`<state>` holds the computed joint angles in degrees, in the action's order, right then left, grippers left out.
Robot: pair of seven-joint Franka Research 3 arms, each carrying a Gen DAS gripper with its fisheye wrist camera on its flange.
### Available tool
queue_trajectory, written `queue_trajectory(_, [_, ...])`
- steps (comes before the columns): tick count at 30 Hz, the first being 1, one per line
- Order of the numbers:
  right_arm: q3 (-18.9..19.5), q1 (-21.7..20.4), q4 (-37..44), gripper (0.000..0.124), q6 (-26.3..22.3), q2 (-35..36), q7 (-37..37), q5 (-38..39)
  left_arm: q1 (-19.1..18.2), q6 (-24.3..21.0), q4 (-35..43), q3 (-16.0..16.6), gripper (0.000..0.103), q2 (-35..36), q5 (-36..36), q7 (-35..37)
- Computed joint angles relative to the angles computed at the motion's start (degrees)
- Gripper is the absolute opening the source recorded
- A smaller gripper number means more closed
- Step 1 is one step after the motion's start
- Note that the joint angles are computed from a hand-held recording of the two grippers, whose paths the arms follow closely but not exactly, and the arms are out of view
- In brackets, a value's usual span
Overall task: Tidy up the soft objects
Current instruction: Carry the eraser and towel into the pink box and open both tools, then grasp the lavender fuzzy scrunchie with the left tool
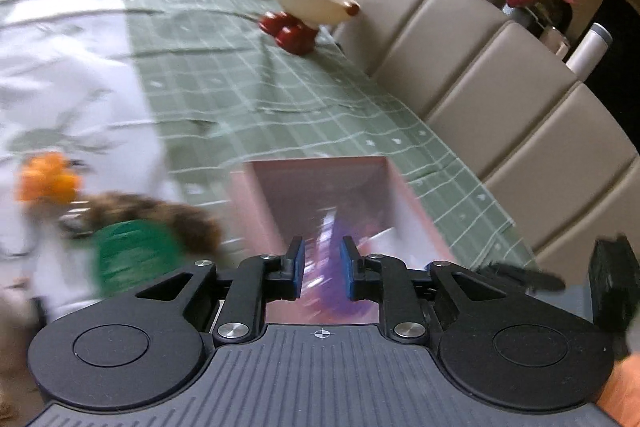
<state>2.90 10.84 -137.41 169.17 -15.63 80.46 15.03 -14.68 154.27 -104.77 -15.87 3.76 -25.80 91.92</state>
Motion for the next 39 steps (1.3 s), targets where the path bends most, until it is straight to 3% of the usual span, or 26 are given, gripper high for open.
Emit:
queue_trajectory(2, [2.1, -1.4, 0.2, 0.052, -0.9, -0.4, 2.8, -2.4, 0.8, 1.4, -6.3, 1.1, 0.021, -5.9, -1.7, 1.6])
queue_trajectory(6, [4.7, -1.5, 1.8, 0.057, -1.7, -1.2, 5.9, -6.8, 0.9, 4.4, -18.5, 6.6, 0.021, -17.7, -4.0, 3.2])
queue_trajectory(8, [5.4, -0.5, 3.1, 0.066, -1.9, -1.3, 6.1, -8.0, 2.9, 5.9, -21.9, 8.5, 0.021, -20.9, -0.7, -0.3])
queue_trajectory(10, [5.3, 2.0, 4.8, 0.068, -2.6, -1.1, 5.2, -7.4, 6.0, 7.2, -23.3, 10.3, 0.021, -21.7, 2.3, -6.0])
queue_trajectory(13, [6.3, 3.7, 8.1, 0.07, -4.7, 0.3, 5.8, -7.8, 8.4, 8.7, -20.0, 13.7, 0.021, -17.3, 3.9, -12.5])
queue_trajectory(16, [7.9, 5.0, 10.4, 0.07, -6.3, 2.2, 8.5, -9.3, 9.4, 7.1, -12.0, 16.7, 0.021, -9.1, -1.1, -13.8])
queue_trajectory(20, [10.6, 5.5, 10.2, 0.07, -5.5, 4.4, 15.7, -15.3, 13.3, 5.2, -3.3, 15.3, 0.021, 1.3, -8.5, -19.6])
queue_trajectory(24, [10.7, 7.9, 8.6, 0.07, -3.0, 6.0, 17.8, -18.2, 15.0, 9.1, -2.9, 14.3, 0.021, 5.7, -4.2, -29.6])
queue_trajectory(28, [9.2, 10.3, 8.0, 0.07, -1.8, 7.3, 14.7, -17.4, 17.9, 12.6, -1.6, 11.5, 0.021, 9.0, -5.0, -32.0])
queue_trajectory(34, [6.6, 12.7, 7.8, 0.07, -1.3, 8.6, 8.5, -10.9, 17.5, 11.5, 7.6, 11.3, 0.026, 16.7, 6.9, -38.6])
queue_trajectory(39, [6.8, 12.0, 6.8, 0.07, -1.0, 9.1, 8.6, -11.6, 15.4, 9.9, 14.3, 12.0, 0.026, 22.3, 18.0, -42.7])
